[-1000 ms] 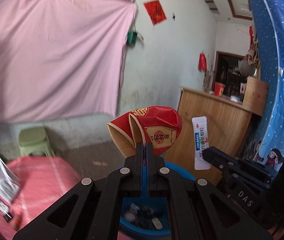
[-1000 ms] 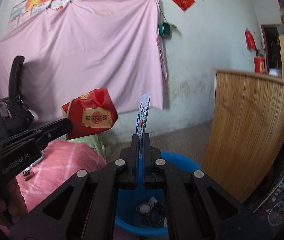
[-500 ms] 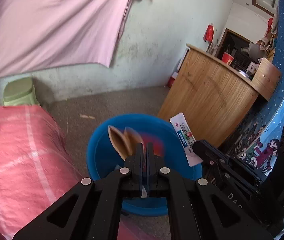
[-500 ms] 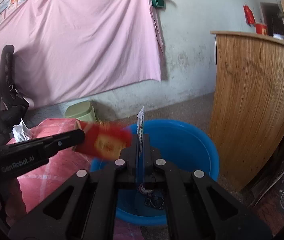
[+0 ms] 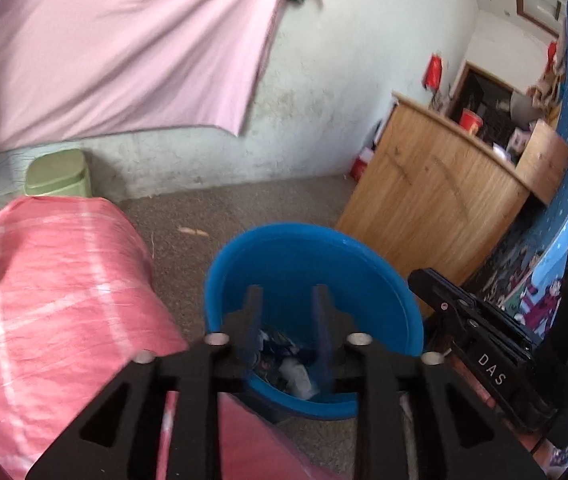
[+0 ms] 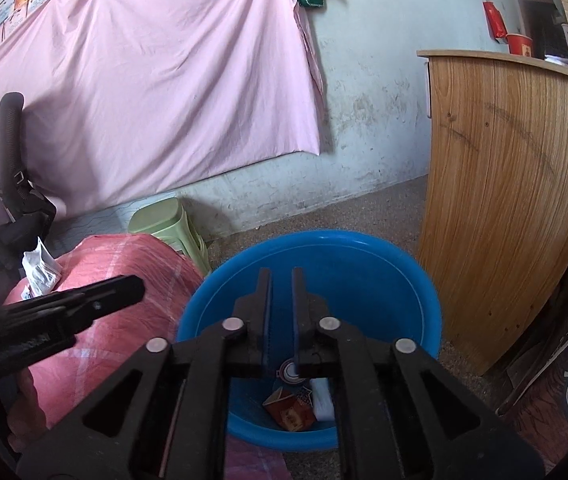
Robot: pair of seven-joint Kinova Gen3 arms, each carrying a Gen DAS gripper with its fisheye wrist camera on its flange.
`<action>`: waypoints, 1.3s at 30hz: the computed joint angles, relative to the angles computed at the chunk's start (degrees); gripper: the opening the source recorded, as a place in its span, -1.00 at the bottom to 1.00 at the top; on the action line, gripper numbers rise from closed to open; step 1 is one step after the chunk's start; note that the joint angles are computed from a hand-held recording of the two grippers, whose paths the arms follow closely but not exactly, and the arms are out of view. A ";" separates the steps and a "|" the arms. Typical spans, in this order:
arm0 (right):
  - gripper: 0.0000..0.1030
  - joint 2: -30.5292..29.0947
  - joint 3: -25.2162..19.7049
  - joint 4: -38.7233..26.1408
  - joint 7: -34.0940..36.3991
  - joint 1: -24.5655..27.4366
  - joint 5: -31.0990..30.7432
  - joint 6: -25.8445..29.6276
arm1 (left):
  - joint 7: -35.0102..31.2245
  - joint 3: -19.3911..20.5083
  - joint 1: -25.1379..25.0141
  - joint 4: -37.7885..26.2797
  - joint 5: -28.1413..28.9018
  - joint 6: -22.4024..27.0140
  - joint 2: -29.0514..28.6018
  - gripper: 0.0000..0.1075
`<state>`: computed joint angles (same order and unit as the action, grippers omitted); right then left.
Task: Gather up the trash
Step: 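Carry both items over the blue bucket and open both tools, then move both tools back over the table items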
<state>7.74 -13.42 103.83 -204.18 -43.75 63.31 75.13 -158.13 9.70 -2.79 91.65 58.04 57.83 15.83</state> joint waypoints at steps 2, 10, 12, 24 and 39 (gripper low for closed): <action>-0.23 0.18 -0.18 -0.76 0.38 -0.52 0.60 1.26 | -2.09 -0.38 -1.64 1.63 2.84 -0.25 -1.11 -0.32; 0.08 1.00 -0.71 -5.47 3.01 -3.27 4.82 6.38 | -8.01 -4.09 -4.89 5.63 10.54 -1.87 -6.03 -0.05; 0.23 1.72 -0.73 -7.34 4.28 -4.29 6.17 7.87 | -9.78 -5.46 -6.02 6.41 12.84 -1.53 -7.16 0.05; 1.00 6.43 0.73 -13.79 5.10 -10.93 16.79 8.87 | -18.63 -13.61 -11.62 14.88 29.20 -7.79 -12.75 0.88; 1.00 14.89 5.79 -19.71 4.02 -14.31 22.77 -2.71 | -37.32 -18.20 -18.83 20.06 37.20 -8.40 -11.02 0.88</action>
<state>22.63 -7.63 84.12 -200.16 -58.07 86.08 72.42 -195.45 -8.51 -21.62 111.71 95.24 49.44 4.80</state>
